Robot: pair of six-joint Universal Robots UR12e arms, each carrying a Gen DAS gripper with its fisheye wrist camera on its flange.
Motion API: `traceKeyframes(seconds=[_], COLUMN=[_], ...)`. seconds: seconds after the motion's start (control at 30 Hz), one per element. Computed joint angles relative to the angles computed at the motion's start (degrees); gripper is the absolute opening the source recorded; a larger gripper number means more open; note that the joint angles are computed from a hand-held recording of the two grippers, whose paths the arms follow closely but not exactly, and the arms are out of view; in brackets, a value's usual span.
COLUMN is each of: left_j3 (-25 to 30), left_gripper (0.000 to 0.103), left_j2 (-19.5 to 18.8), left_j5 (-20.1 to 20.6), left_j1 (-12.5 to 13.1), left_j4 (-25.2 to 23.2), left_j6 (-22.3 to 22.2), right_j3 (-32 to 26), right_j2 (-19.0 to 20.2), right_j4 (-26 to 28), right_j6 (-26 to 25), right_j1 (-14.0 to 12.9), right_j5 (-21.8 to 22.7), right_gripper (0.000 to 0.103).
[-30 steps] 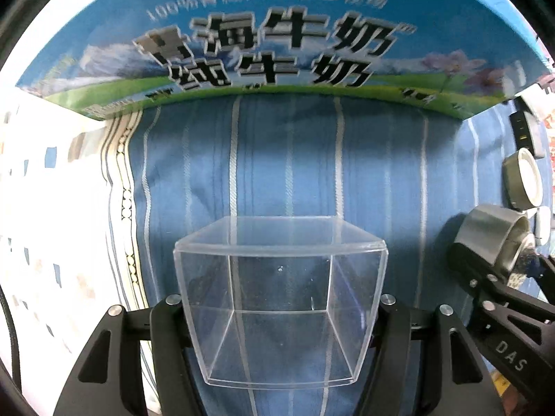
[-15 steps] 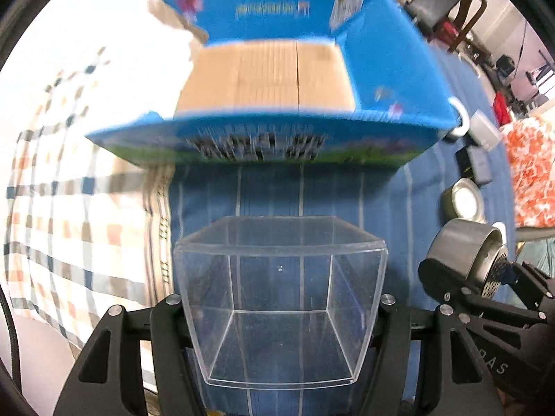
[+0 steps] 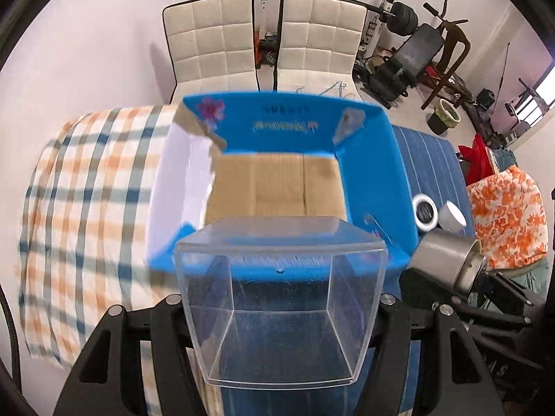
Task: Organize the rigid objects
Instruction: 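Carry the cube with the left tool while the right carries the mesh cup to the box, then lower the cube into the box with the left tool while the right releases the cup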
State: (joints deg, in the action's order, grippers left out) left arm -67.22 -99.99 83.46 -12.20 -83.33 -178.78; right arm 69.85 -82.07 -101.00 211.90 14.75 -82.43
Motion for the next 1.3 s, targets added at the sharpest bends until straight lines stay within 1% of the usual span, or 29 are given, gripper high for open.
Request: traceKeyframes(seconds=[0.07, 0.17, 0.27, 0.47, 0.6, 0.73, 0.77, 0.9, 0.93, 1.0, 1.07, 1.13, 1.23, 1.3], left_j3=[1.73, 3.78, 5.84, 9.09, 9.80, 10.04, 10.14, 10.25, 10.60, 10.99, 11.03, 11.04, 11.53, 12.30], left_gripper=[0.061, 0.061, 0.061, 0.061, 0.061, 0.061, 0.061, 0.061, 0.061, 0.061, 0.061, 0.061, 0.061, 0.061], left_j2=[-1.99, -5.05, -8.15, -13.43, -14.90, -15.54, -15.58, -15.62, -15.80, -15.85, -15.77, -15.63, -15.84, -16.38], left_j5=[0.08, -0.66, -1.01, -0.34, -0.81, -1.22, -1.43, -1.69, -1.77, -2.29, -2.63, -3.15, -4.35, -5.78], left_j1=[0.73, 2.07, 2.83, 3.09, 3.08, 2.89, 2.86, 2.60, 2.59, 2.76, 2.94, 3.13, 3.53, 3.64], left_j4=[-0.13, -0.74, -2.16, -5.82, -6.88, -7.58, -7.86, -8.54, -8.99, -9.82, -9.97, -10.21, -10.99, -11.97], left_j6=[1.23, 1.71, 1.90, 2.70, 2.63, 2.93, 3.06, 3.61, 3.54, 3.30, 3.28, 3.23, 3.21, 2.81], right_j3=[-2.24, -6.04, -10.24, -15.27, -18.23, -20.15, -20.19, -22.45, -22.73, -23.23, -24.30, -25.22, -25.42, -24.42], right_j2=[2.98, 7.84, 13.22, 20.04, 22.96, 24.71, 24.82, 26.11, 26.21, 26.15, 26.22, 26.20, 25.45, 24.43], right_j4=[-0.08, 1.14, 4.23, 10.04, 13.55, 16.30, 16.11, 18.32, 18.69, 19.73, 20.46, 21.08, 20.66, 19.71], right_j6=[0.00, -0.16, -0.20, 0.08, 1.05, 1.43, 1.69, 0.84, 0.81, 0.56, -0.24, 0.11, 1.33, 3.10], right_j1=[-0.18, -0.23, -0.46, -0.74, -1.04, -1.40, -1.48, -1.56, -1.75, -1.83, -1.76, -1.60, -1.63, -2.14], right_j5=[-1.09, -2.77, -3.75, -5.54, -6.59, -7.28, -7.17, -7.09, -6.49, -6.45, -7.30, -8.72, -10.01, -9.33], right_gripper=[0.073, 0.073, 0.073, 0.073, 0.073, 0.074, 0.074, 0.074, 0.075, 0.081, 0.091, 0.094, 0.094, 0.094])
